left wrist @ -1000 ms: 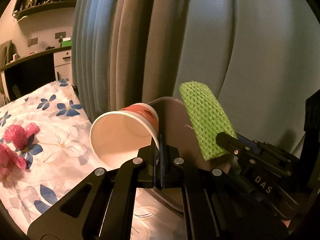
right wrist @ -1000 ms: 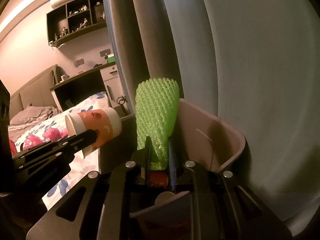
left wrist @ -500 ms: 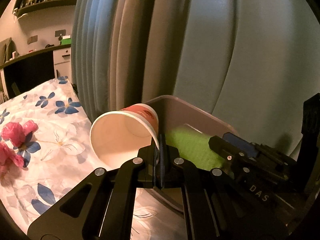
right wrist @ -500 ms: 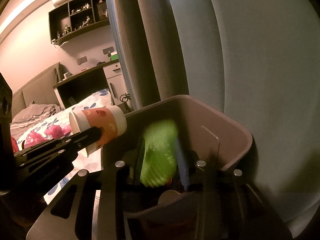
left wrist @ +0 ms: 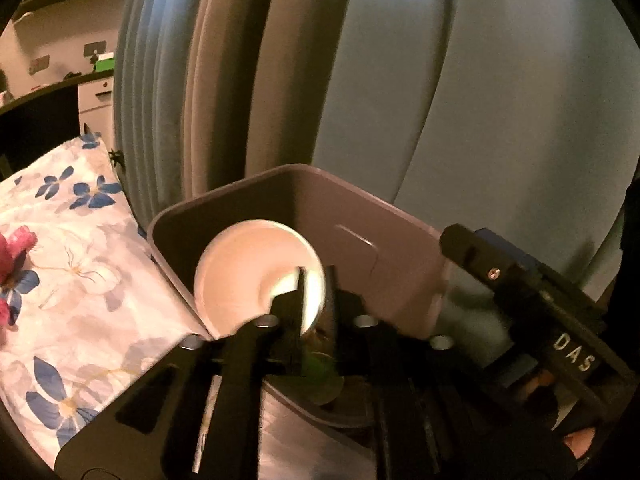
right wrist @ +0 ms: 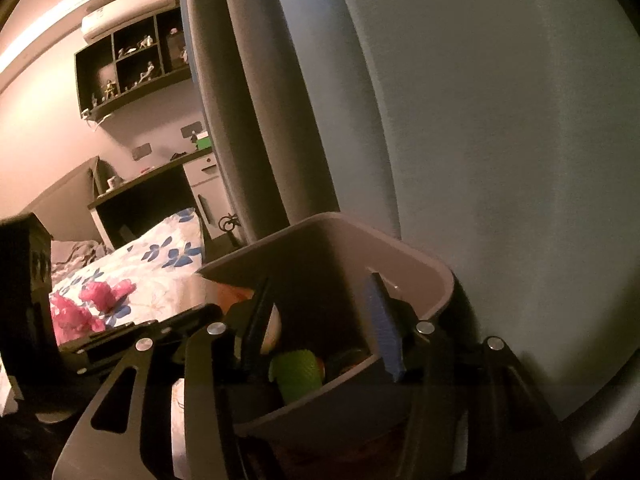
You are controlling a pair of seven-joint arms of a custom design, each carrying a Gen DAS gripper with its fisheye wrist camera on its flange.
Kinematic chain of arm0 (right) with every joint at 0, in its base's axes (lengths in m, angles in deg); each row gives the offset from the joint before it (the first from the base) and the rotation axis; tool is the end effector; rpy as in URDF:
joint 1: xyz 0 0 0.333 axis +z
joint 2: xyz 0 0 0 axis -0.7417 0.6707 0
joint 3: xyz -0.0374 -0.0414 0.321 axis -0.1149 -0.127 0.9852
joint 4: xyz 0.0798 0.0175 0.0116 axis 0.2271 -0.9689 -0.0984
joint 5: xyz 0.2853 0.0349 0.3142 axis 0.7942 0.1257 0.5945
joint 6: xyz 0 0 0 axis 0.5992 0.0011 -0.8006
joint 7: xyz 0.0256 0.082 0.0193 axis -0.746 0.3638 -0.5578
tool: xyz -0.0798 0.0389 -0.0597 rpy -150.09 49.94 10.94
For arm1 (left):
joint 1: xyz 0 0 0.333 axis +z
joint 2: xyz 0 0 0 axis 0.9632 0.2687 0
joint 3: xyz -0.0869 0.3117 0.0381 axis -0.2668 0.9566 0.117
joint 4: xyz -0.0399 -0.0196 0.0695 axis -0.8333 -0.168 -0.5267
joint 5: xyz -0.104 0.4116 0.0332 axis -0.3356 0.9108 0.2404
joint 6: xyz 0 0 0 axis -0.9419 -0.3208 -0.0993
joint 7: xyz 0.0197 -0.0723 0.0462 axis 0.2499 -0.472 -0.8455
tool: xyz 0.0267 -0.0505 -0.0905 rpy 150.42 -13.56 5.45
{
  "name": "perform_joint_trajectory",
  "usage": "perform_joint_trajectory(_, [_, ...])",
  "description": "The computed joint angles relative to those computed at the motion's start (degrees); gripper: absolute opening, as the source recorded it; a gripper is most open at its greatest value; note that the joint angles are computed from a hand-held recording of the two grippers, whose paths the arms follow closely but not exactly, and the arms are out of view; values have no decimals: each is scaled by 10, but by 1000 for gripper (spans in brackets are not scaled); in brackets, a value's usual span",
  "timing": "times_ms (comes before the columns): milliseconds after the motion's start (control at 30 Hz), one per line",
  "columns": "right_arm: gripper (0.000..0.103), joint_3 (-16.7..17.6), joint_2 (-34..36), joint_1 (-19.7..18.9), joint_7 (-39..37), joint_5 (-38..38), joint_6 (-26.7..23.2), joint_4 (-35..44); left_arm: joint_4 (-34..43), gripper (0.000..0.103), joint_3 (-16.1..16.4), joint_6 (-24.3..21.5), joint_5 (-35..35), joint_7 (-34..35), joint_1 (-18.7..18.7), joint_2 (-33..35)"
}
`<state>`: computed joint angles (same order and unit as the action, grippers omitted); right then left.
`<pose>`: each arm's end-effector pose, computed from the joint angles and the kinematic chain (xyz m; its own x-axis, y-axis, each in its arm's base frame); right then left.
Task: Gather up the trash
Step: 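Move both open tools back over the remaining trash on the bed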
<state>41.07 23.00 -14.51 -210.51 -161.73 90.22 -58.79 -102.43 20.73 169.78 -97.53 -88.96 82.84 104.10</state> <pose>0.5008 0.3429 0.3121 -0.6058 -0.7622 -0.2283 -0.2065 0.4277 -0.8800 0.6498 -0.0605 0.3001 -0.8991 -0.3857 0.2069 -0.3743 0.4325 -0.8203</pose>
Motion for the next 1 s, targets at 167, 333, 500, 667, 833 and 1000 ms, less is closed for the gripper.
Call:
perform_joint_trajectory(167, [50,3,0,7,-3,5,-24,3,-10,74,1,-7,-38,23,13,-7])
perform_joint_trajectory(333, [60,7,3,19,-11,6,-54,11,-1,86,11,7,-66,-2,24,-5])
perform_joint_trajectory(500, [69,8,12,27,-19,4,-66,27,-3,97,19,68,-129,11,41,-10])
perform_joint_trajectory(667, [79,5,33,37,-31,-3,-68,58,13,97,28,138,-174,23,55,-4])
perform_joint_trajectory(833, [80,-4,66,47,-60,-19,-30,106,51,97,33,193,-213,27,80,21])
perform_joint_trajectory(1000, [81,-21,111,63,-108,-37,16,176,92,97,34,227,-213,-6,106,47])
